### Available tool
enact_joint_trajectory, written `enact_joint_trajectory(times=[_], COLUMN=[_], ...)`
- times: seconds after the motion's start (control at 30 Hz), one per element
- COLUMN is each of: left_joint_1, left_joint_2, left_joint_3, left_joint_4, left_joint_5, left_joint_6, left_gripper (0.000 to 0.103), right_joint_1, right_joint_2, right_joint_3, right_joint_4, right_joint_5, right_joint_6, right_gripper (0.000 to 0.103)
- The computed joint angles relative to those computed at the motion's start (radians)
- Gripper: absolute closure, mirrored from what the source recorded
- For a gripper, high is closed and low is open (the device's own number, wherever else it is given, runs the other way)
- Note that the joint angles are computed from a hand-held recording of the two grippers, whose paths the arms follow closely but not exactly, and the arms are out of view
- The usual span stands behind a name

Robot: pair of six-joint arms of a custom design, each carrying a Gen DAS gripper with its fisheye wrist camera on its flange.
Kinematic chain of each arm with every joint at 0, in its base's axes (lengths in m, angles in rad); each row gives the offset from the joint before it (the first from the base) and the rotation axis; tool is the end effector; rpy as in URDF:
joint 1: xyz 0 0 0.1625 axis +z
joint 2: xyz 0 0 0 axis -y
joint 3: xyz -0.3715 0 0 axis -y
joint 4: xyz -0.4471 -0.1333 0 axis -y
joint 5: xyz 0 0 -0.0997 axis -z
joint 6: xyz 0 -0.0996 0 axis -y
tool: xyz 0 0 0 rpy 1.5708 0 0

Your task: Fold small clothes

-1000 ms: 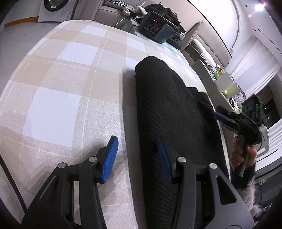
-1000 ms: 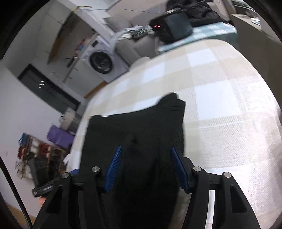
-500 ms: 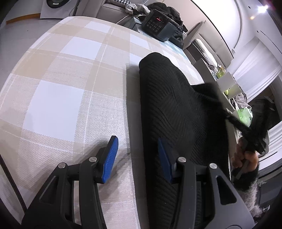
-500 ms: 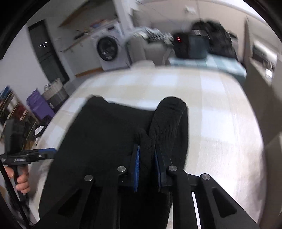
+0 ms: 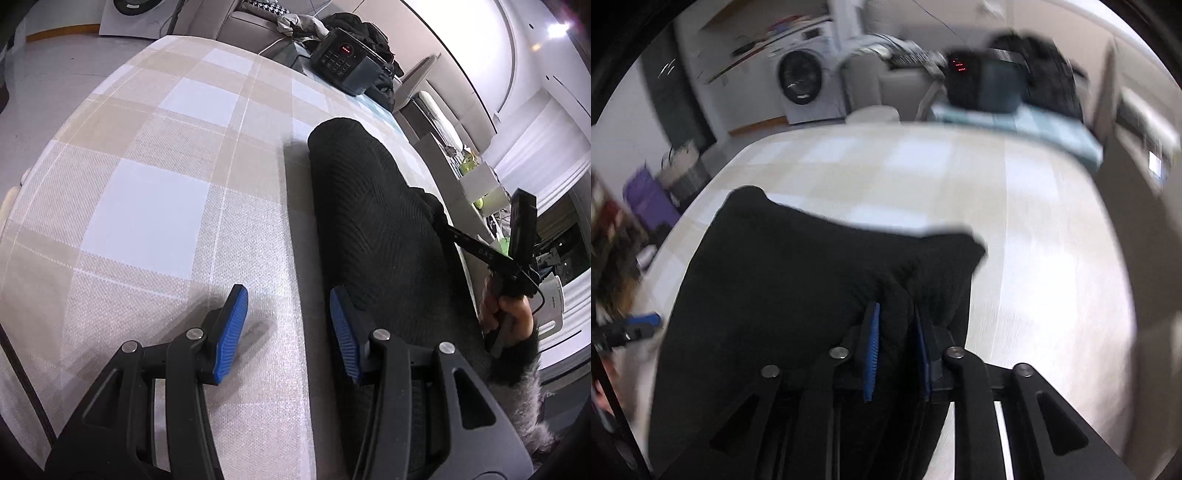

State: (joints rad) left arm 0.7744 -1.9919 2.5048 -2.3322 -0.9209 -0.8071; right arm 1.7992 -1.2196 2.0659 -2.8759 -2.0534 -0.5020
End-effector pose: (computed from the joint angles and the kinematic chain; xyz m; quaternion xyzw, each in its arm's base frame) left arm -0.1176 -0.3858 0.2298 -0.0446 0.9401 -0.3093 0.1359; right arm 0.2099 -0.5185 0.1416 0.2869 -0.9026 0.1870 0.2606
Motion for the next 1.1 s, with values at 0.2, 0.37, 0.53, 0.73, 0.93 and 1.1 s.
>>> enact_joint_trajectory(times=[0.2,0.37,0.53,0.73,0.93,1.1], left_joint_1=[-0.053,-0.122,-0.183,-0.270,-0.354,-0.405], left_joint_2=[0.008,0.016,0.017,-0.080,-0.264,-0.351], left_joint_3=[0.000,0.011,0.031,0.079,0.123,0.151], left_joint_4=[0.019,0.038,0.085,0.220,0.410,0.509], left_joint_5=[-0.002,-0.024,-0.035,-0.017,0.022,0.020], left_joint_6=[-0.007,-0.014,-0.062,-0.171,-0.295,-0.363], left_gripper=[0.061,0.056,0.056,0.054,0.052,0.049], right_joint_1=[-0.017,-0.069,-0.138,-0.144,-0.008,-0.020], right_joint_2=[-0.228,-0.583,-0.876,-0.897,-0.868,-0.826], right_joint_3=[0.152,0.381,0.541,0.609,0.604,0.626], right_joint_4=[0.053,0.232,0.405,0.351,0.295,0.250], right_joint_5=[0.059,0.220,0.307,0.290,0.183,0.124], right_joint_6=[0.125,0.192,0.204,0.156,0.179,0.220], right_gripper=[0.052,0.052,0.052,0.064,0.083,0.083])
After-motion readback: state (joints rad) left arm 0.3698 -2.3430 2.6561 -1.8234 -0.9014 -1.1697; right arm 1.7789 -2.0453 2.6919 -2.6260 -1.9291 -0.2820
